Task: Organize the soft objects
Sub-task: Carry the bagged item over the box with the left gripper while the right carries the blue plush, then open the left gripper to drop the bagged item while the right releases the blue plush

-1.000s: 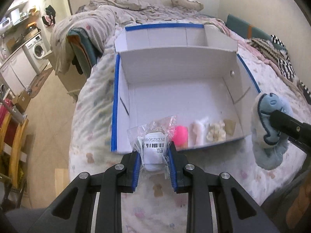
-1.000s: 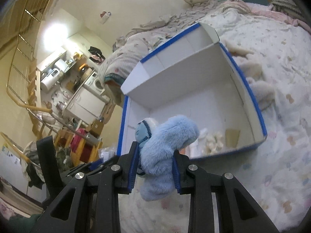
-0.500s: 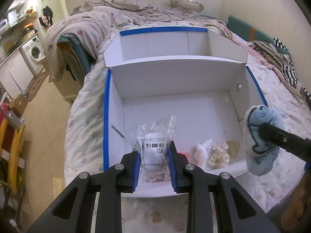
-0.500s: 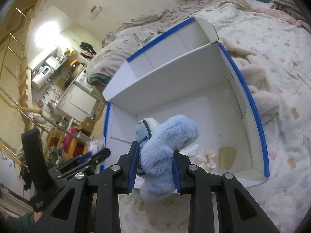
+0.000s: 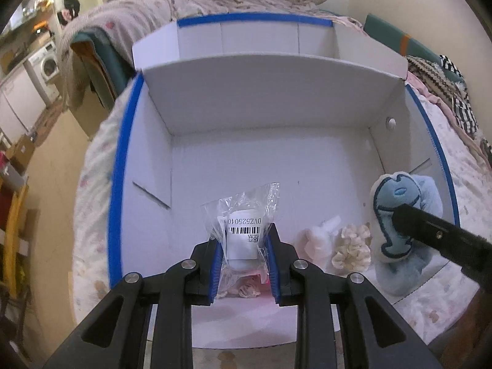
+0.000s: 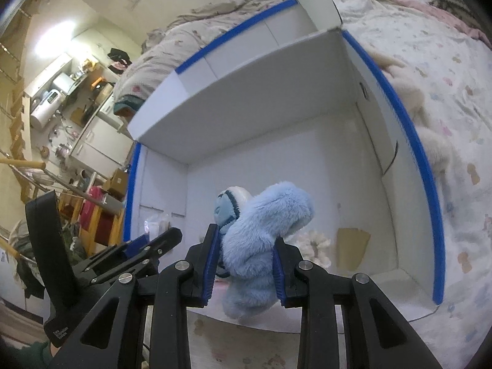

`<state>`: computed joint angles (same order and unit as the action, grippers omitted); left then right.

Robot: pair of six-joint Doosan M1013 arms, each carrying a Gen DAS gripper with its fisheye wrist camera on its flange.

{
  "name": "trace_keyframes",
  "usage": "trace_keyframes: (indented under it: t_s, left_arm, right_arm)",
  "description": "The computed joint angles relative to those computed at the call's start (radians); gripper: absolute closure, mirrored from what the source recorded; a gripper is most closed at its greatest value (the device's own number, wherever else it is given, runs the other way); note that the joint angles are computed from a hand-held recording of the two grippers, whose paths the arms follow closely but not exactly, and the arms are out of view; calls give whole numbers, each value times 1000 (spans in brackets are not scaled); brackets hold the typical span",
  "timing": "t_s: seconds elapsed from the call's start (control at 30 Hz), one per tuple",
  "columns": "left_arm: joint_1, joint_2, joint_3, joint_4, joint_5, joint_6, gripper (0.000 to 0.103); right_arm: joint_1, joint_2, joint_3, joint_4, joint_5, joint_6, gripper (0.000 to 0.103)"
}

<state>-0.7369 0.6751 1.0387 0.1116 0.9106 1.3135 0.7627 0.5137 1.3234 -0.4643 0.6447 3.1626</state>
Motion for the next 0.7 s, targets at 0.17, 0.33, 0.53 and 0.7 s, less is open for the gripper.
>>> trace_keyframes:
  t_s: [0.17, 0.33, 0.53, 0.7]
  left_arm:
    - [2, 6, 1, -28, 16, 11, 80]
    - [-4, 4, 10, -11, 11, 24, 80]
    - [-8, 5, 13, -3, 8, 26, 80]
    - [-13, 2, 18, 9, 7, 29, 78]
  right_arm:
    - [-4, 19, -18, 64, 5, -55, 69]
    - [-10, 32, -29, 103, 12, -81, 69]
    - [-10, 34, -29, 90, 16, -65, 61]
    - [-6, 32, -26, 84, 18, -61, 61]
